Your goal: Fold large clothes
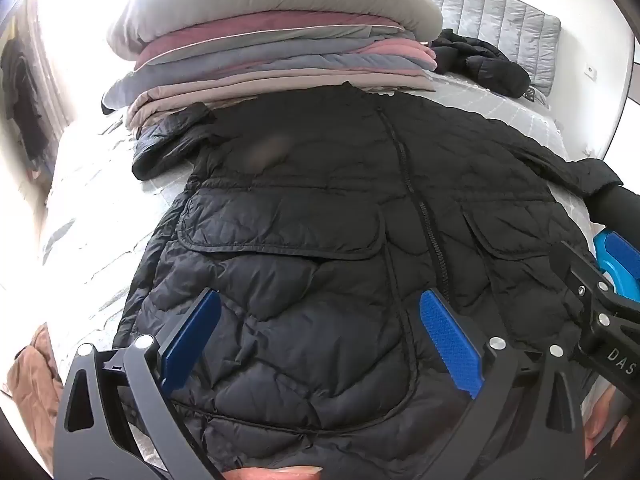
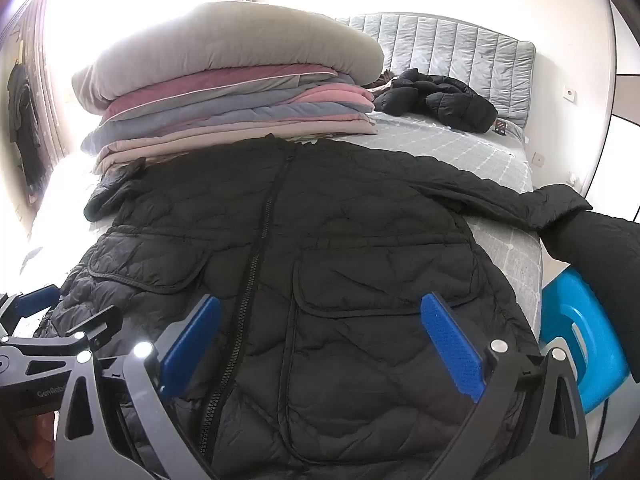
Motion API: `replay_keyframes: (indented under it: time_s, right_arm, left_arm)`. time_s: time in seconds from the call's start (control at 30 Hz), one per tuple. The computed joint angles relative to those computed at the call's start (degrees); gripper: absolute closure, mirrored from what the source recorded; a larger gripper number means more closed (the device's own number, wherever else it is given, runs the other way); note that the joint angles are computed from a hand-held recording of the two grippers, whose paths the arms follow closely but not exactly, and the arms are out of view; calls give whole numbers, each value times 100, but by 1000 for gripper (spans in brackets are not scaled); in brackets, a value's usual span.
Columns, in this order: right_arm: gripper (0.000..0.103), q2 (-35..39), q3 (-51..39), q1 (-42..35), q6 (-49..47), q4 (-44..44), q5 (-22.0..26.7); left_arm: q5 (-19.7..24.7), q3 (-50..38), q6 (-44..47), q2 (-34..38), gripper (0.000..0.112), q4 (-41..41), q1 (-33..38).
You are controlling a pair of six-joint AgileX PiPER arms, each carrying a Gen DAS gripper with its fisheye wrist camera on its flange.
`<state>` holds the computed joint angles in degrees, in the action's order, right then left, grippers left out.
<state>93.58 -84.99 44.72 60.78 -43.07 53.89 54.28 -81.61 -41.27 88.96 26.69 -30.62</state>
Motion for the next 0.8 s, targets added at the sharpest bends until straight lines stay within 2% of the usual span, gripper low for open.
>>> replay_keyframes:
  time_s: [0.6, 0.8]
  right_arm:
    - [7, -5, 49, 14, 73, -45, -40]
    - [7, 96, -71, 75, 56, -53, 123]
  left_arm:
    - [-20, 48, -7, 17, 16, 17, -7]
    - [-58, 137, -78, 5, 16, 36, -20]
